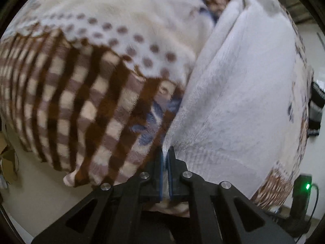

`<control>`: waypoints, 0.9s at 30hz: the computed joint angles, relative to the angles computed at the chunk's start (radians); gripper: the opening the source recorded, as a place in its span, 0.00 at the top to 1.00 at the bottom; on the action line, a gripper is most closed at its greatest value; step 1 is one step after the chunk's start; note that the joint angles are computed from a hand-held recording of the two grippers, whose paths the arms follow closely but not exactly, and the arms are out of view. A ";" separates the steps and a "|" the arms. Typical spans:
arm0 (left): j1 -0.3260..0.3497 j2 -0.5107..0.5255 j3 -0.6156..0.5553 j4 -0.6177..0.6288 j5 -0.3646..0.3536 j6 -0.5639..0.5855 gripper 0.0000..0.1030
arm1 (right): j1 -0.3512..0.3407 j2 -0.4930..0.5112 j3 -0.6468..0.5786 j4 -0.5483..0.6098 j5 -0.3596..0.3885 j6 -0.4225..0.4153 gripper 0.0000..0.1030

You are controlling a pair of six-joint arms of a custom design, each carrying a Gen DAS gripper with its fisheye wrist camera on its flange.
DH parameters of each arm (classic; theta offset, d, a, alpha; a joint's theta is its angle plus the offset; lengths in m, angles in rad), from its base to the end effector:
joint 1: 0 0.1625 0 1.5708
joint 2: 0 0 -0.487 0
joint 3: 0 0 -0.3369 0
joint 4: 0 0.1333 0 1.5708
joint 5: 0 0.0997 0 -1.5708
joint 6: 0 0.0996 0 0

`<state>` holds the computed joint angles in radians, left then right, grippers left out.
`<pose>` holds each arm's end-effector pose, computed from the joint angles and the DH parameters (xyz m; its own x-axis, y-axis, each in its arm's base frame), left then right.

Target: Fold small clothes

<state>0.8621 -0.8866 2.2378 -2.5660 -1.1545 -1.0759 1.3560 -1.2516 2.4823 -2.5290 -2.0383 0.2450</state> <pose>-0.1565 -0.4492 0.0909 -0.8231 -0.2927 -0.4867 -0.2406 0.9560 -0.1680 0.0145 -0.3484 0.1948 -0.8214 0.2979 0.4864 0.4170 0.8955 0.1558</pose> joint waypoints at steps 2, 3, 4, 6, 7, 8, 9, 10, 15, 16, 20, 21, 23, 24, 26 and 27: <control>0.011 0.003 -0.009 -0.029 -0.033 0.030 0.96 | -0.001 0.028 -0.008 -0.011 -0.017 0.023 0.98; 0.014 -0.007 -0.018 -0.019 -0.045 0.037 0.94 | 0.002 0.038 -0.021 0.007 -0.005 0.018 0.96; 0.019 -0.020 -0.035 0.008 -0.061 0.043 0.94 | 0.011 0.038 -0.046 0.053 0.003 0.011 0.96; 0.024 -0.054 -0.068 0.041 -0.089 0.063 0.82 | 0.027 0.040 -0.092 0.118 0.030 0.014 0.82; 0.020 -0.077 -0.090 0.068 -0.082 0.068 0.71 | 0.018 0.028 -0.119 0.165 0.075 0.011 0.73; 0.020 -0.096 -0.099 0.058 -0.079 0.085 0.67 | 0.016 0.028 -0.151 0.202 0.124 0.027 0.51; 0.022 -0.108 -0.114 0.043 -0.071 0.104 0.57 | 0.020 0.007 -0.174 0.237 0.138 0.038 0.43; 0.026 -0.112 -0.144 0.040 -0.058 0.126 0.51 | 0.031 -0.016 -0.199 0.261 0.142 0.039 0.42; 0.088 0.002 -0.366 -0.045 -0.034 0.330 0.49 | 0.088 -0.051 -0.325 0.277 0.137 0.033 0.34; 0.104 0.050 -0.441 -0.052 -0.023 0.384 0.49 | 0.091 -0.047 -0.353 0.270 0.142 0.022 0.34; 0.165 0.221 -0.721 -0.003 -0.032 0.501 0.49 | 0.106 0.012 -0.494 0.218 0.144 -0.011 0.34; 0.186 0.277 -0.814 0.039 -0.048 0.517 0.49 | 0.106 0.031 -0.526 0.203 0.150 -0.019 0.34; 0.215 0.354 -0.936 0.109 -0.054 0.541 0.49 | 0.087 0.077 -0.633 0.196 0.167 -0.053 0.34; 0.226 0.394 -1.001 0.156 -0.061 0.543 0.49 | 0.080 0.104 -0.675 0.177 0.178 -0.069 0.34; 0.249 0.470 -1.120 0.247 -0.058 0.548 0.51 | 0.058 0.170 -0.783 0.164 0.195 -0.104 0.34; 0.254 0.494 -1.145 0.250 -0.053 0.560 0.56 | 0.048 0.195 -0.834 0.169 0.201 -0.112 0.34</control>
<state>1.1165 -0.3928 1.0925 -2.3155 -1.2078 -0.5156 1.4043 -1.0567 1.6483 -2.3597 -1.8373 0.1326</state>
